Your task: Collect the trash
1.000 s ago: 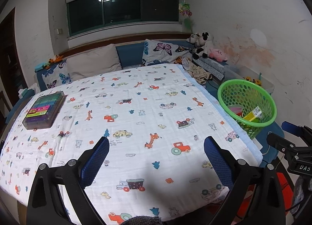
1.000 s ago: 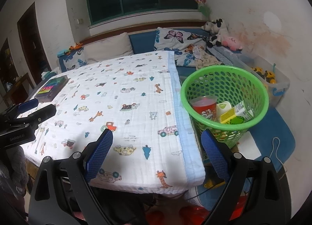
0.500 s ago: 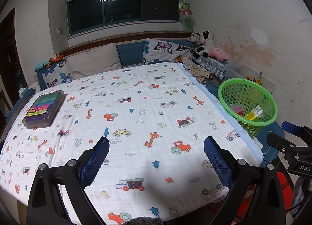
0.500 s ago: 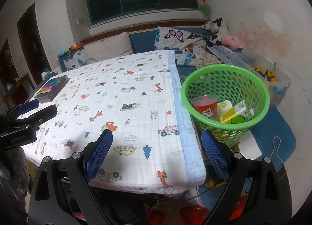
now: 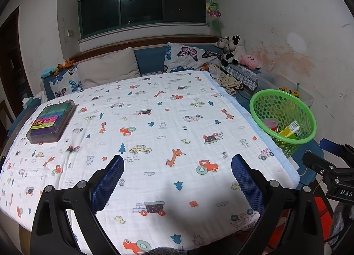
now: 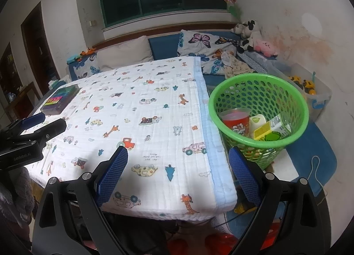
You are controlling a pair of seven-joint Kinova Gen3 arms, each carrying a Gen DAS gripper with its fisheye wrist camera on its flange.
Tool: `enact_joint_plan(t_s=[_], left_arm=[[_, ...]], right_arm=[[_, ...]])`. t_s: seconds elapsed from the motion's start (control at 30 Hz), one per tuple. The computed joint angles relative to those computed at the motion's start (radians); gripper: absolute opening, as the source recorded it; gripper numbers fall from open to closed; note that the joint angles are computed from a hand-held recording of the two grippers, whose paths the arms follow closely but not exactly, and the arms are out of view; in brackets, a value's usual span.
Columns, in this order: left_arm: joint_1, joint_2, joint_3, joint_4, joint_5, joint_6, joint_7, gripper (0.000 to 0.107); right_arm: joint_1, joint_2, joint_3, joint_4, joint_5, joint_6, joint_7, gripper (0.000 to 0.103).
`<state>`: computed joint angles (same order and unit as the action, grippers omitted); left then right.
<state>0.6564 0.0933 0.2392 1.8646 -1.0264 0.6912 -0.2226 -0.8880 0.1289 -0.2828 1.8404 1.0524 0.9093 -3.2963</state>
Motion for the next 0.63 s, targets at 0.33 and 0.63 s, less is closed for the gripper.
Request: enact_joint_plan(t_s=[0.33, 0.63], left_arm=[[0.001, 0.004, 0.001, -0.003, -0.001, 0.022, 0.022, 0.094], [0.001, 0.007, -0.003, -0.008, 0.015, 0.030, 0.020, 0.094]], right_arm=[[-0.001, 0.007, 0.004, -0.002, 0.001, -0.014, 0.001, 0.092], [-0.002, 0.015, 0.008, -0.011, 0.001, -0.022, 0.011, 0.093]])
